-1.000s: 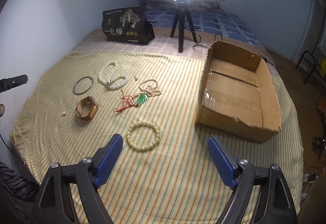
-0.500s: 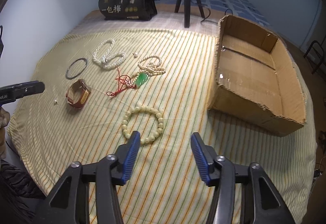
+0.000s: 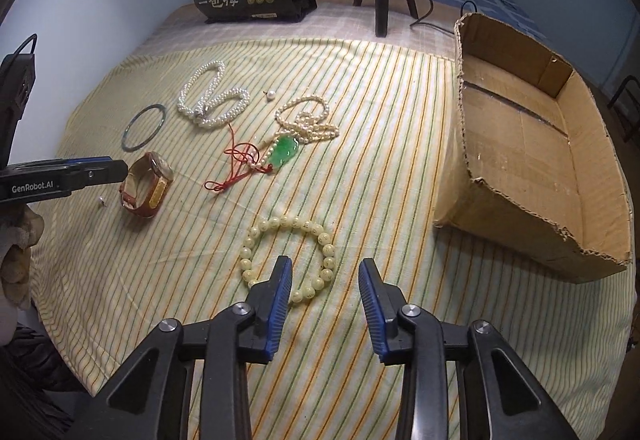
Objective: Organize jewelry
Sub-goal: 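Move the left tool to the brown leather watch while the right tool approaches the cream bead bracelet, then close the left tool on the watch while the right tool closes on the bead bracelet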
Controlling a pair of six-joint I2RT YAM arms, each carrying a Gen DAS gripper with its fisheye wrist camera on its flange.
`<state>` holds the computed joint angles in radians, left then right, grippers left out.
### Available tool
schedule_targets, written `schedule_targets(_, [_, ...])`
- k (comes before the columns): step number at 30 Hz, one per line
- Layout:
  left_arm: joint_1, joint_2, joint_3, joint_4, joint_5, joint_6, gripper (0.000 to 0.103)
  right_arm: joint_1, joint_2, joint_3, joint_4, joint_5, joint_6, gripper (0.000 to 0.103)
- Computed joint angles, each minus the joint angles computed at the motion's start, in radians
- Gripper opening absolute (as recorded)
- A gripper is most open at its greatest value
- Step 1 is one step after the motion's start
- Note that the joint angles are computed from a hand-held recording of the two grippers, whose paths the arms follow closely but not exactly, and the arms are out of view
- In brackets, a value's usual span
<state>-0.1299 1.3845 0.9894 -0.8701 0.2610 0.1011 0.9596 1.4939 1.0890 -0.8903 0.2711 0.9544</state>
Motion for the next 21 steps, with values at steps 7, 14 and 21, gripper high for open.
schedule_targets(7, [-0.004, 0.019, -0.018, 0.019, -0.014, 0.009, 0.040, -0.011, 0.029, 0.008, 0.002, -0.014, 0.011, 0.032])
schedule_targets(14, [-0.011, 0.042, -0.021, 0.032, -0.022, 0.004, 0.035, -0.035, 0.047, -0.005, 0.026, -0.031, 0.027, 0.030])
schedule_targets(21, [-0.021, 0.074, -0.016, 0.045, -0.031, -0.006, 0.032, -0.043, 0.090, 0.000, 0.044, -0.022, 0.015, 0.030])
